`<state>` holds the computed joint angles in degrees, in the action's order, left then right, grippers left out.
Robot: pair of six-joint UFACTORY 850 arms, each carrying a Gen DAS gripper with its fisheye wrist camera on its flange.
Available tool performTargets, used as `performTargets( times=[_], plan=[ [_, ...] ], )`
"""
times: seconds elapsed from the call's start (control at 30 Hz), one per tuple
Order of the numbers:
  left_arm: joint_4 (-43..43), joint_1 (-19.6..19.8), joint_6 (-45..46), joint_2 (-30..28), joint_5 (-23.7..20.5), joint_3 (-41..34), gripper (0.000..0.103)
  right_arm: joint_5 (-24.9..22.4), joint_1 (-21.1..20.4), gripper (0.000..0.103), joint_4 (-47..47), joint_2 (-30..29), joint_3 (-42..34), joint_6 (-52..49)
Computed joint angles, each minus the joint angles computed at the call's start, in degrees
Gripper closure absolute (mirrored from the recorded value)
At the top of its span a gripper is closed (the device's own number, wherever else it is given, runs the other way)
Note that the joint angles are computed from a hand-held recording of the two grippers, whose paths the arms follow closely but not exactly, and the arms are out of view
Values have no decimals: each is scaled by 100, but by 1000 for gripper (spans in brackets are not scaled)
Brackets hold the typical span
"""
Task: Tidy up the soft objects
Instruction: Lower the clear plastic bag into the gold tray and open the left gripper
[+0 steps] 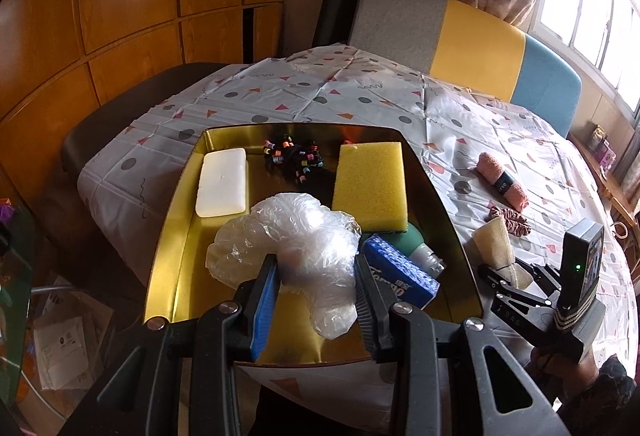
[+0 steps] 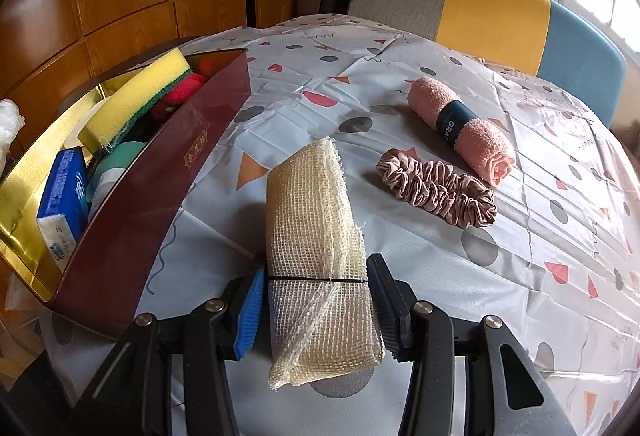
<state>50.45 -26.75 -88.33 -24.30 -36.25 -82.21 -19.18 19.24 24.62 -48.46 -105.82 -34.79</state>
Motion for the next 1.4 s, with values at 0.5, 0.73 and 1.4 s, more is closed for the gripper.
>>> performTargets(
  times=[0.5,0.73,1.4],
  plan=[
    [-935,790,-133,380,1141,570,68,1,-12,54,160,13,20,-107],
    [-2101,1074,1416,-468,1228,-457,67,-8,-14,54,204,8,15,-135],
    [-1096,882,758,-765,199,-855,47,-2,-14,54,199,1,9,-111]
  ],
)
